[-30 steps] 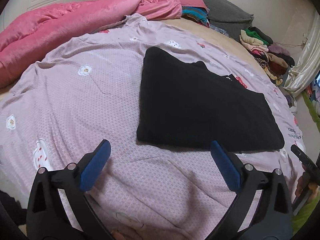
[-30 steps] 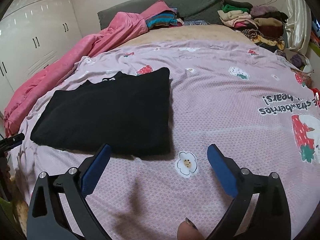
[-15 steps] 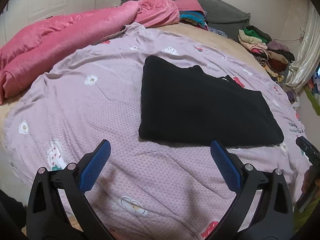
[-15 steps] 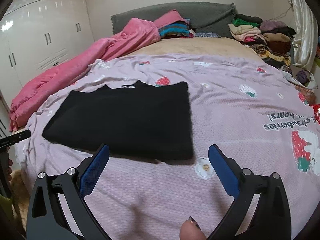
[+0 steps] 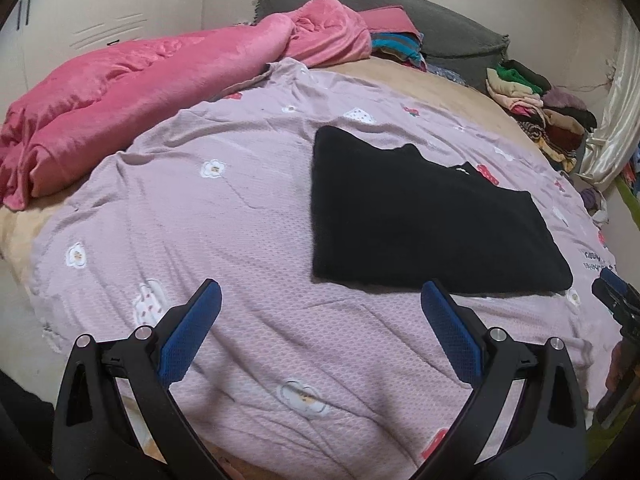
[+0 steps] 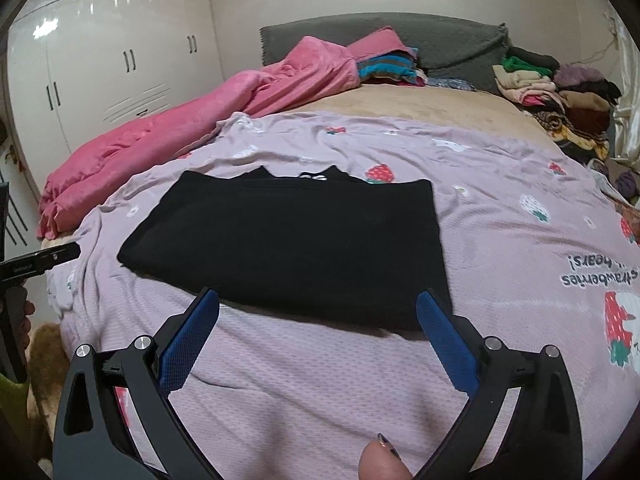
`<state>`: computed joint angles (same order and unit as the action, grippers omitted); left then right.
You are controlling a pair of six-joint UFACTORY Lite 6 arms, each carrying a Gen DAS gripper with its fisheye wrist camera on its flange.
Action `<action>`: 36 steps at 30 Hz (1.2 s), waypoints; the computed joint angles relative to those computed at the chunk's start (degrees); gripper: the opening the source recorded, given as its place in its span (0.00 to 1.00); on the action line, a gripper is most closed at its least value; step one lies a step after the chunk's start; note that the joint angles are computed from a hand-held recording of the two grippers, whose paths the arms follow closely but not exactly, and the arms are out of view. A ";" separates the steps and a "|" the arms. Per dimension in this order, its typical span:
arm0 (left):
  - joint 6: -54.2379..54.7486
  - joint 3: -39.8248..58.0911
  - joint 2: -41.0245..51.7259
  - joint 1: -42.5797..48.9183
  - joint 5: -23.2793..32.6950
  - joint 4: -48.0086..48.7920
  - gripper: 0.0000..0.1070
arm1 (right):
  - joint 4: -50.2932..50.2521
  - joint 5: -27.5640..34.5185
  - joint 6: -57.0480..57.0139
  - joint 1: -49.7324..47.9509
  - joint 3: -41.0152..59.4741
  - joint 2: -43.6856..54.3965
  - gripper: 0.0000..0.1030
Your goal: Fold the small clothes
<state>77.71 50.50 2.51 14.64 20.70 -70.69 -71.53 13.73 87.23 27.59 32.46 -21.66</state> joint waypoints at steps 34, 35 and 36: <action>-24.16 30.14 25.11 1.42 -1.70 22.74 0.87 | 0.00 14.14 -14.04 22.58 57.73 63.63 0.96; -25.53 31.24 25.97 0.96 -1.80 24.03 0.87 | 0.67 15.21 -15.24 22.80 59.69 65.38 0.96; -27.57 32.89 27.21 0.41 -1.69 26.06 0.87 | 1.65 16.21 -16.86 22.94 61.78 67.15 0.96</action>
